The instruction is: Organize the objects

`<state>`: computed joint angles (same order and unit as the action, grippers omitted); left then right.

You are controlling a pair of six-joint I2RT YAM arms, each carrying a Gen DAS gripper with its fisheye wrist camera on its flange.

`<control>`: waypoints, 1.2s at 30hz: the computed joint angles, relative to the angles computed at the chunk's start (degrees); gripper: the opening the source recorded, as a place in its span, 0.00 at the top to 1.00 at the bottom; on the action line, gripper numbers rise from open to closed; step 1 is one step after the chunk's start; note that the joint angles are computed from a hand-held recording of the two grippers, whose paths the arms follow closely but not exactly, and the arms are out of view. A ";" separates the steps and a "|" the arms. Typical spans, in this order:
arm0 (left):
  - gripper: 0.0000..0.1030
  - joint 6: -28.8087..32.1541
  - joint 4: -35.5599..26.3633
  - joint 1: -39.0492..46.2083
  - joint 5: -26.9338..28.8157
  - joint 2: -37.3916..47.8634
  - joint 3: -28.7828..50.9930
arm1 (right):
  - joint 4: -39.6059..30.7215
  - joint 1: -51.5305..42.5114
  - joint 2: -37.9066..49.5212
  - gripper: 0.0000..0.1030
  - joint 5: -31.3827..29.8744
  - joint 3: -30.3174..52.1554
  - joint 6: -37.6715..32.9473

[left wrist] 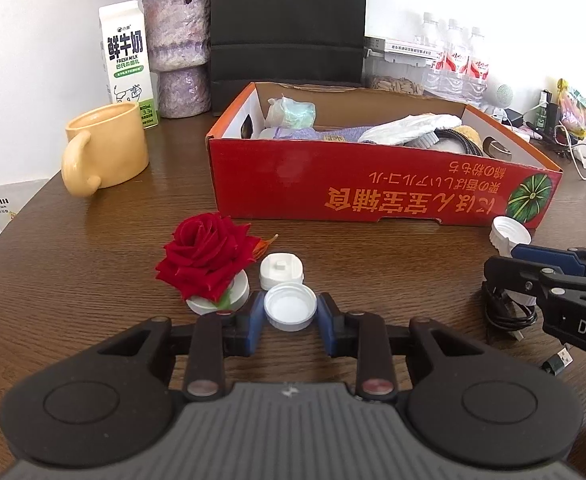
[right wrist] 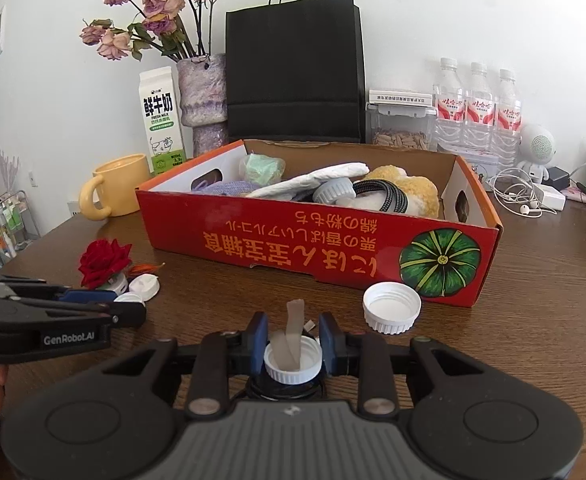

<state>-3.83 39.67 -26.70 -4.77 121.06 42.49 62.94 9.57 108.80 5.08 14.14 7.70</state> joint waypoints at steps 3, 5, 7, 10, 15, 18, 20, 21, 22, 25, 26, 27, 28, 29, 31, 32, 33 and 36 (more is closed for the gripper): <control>0.71 -0.09 0.48 -0.26 -0.55 0.03 -0.28 | -0.21 0.71 0.31 0.74 0.91 0.13 0.00; 0.71 -0.21 0.76 -0.27 -0.74 0.00 -0.50 | -0.41 0.88 0.48 0.74 1.36 0.23 0.10; 0.71 -0.35 1.17 -0.26 -0.92 -0.05 -0.83 | 0.40 0.98 0.66 0.74 1.69 -0.08 0.15; 0.71 -0.33 1.69 -0.37 -1.27 0.07 -1.02 | 1.61 1.20 0.86 0.73 1.77 -0.57 0.13; 0.71 -0.49 2.04 -0.64 -1.83 0.06 -1.32 | 1.36 1.64 1.18 0.73 2.17 -0.38 0.48; 0.71 -0.51 2.11 -0.72 -1.97 0.07 -1.35 | 1.20 1.47 1.28 0.74 1.59 -0.16 0.47; 0.71 -0.49 2.10 -0.67 -1.88 0.07 -1.35 | 1.23 1.56 1.36 0.79 1.65 -0.15 0.22; 0.71 -0.53 2.14 -0.66 -1.84 0.07 -1.37 | 1.36 1.50 1.38 0.84 1.47 -0.19 0.26; 0.71 -0.51 2.16 -0.65 -1.82 0.02 -1.42 | 1.77 1.26 1.44 0.85 1.02 -0.36 0.30; 0.71 -0.52 2.21 -0.65 -1.82 0.03 -1.45 | 4.45 0.83 1.69 0.96 -0.06 -1.43 0.37; 0.71 -0.52 2.21 -0.65 -1.82 0.03 -1.45 | 5.01 0.93 1.78 0.97 0.12 -1.63 0.31; 0.71 -0.52 2.21 -0.65 -1.82 0.03 -1.45 | 5.54 0.94 1.83 0.98 0.10 -1.86 0.29; 0.71 -0.48 2.23 -0.62 -1.82 0.04 -1.46 | 6.18 0.96 1.90 0.98 0.15 -2.11 0.28; 0.71 -0.48 2.23 -0.62 -1.82 0.04 -1.46 | 6.84 0.97 1.99 0.99 0.17 -2.38 0.30; 0.71 -0.54 2.25 -0.64 -1.85 0.05 -1.47 | 8.06 0.98 1.78 0.99 0.30 -3.08 0.53; 0.71 -0.60 2.29 -0.55 -1.72 0.02 -1.55 | 8.99 1.02 1.83 0.99 0.31 -3.52 0.71; 0.71 -0.68 2.27 -0.57 -1.74 -0.05 -1.59 | 10.20 0.90 1.99 0.99 0.08 -4.02 0.96; 0.71 -0.94 2.37 -0.94 -2.34 -0.30 -1.90 | 10.87 0.75 1.89 0.98 -0.13 -4.56 1.46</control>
